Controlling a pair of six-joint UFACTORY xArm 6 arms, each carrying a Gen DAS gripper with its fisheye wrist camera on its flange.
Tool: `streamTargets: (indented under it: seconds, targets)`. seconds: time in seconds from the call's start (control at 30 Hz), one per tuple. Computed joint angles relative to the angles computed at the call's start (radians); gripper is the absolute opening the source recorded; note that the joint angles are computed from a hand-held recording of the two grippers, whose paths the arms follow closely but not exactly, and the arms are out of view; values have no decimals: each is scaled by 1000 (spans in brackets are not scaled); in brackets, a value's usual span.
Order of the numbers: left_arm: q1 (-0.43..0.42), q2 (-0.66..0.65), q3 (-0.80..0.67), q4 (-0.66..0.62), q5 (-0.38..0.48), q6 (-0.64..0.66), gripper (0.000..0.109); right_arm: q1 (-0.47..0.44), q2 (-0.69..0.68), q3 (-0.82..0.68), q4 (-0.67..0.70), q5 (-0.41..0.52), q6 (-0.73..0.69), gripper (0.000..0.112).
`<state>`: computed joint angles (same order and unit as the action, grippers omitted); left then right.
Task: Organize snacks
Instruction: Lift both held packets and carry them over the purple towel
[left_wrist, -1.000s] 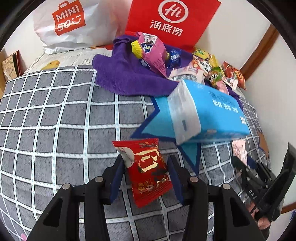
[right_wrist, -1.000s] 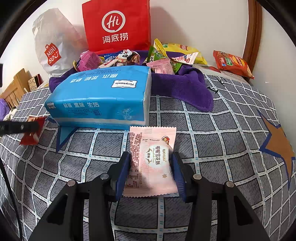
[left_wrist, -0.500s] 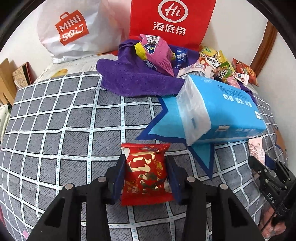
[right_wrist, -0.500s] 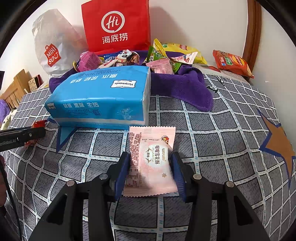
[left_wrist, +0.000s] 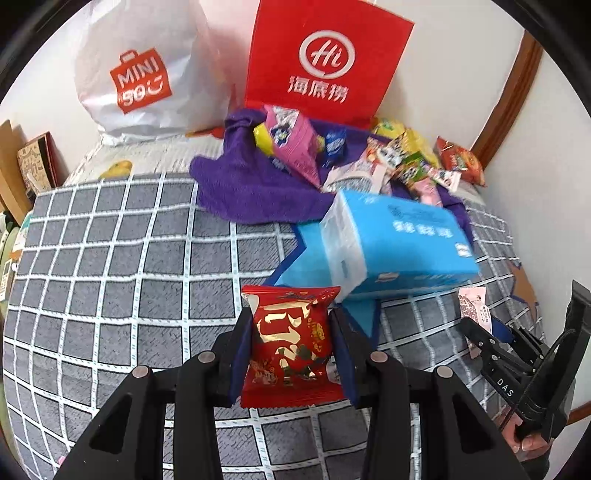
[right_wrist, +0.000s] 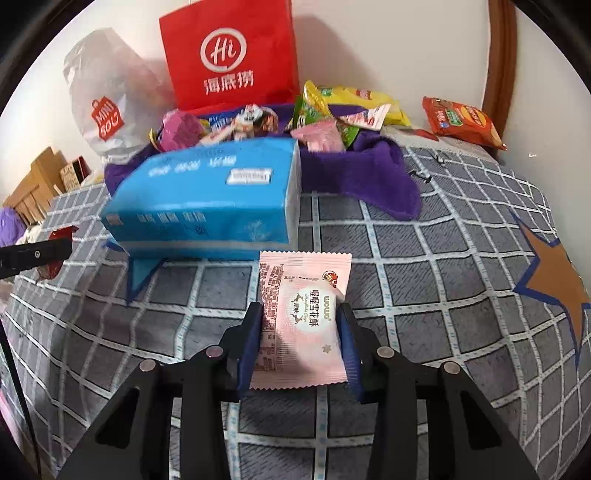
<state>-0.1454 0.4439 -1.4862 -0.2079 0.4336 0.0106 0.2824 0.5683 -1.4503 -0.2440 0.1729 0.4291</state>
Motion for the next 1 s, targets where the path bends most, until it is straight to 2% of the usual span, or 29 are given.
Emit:
streamTargets:
  seconds: [0.2,0.63,1.0]
  targets:
    - [-10,-31,-15,-22,7,35,39,4,-59,-19,-194,45,161,40]
    - [-14,-43,-81,-39,19,49,39,20,-76,-179,-277,157,228,40]
    - [-8,11,-209,-10,61,30,39,22,-31,-326,-214,220,170,40]
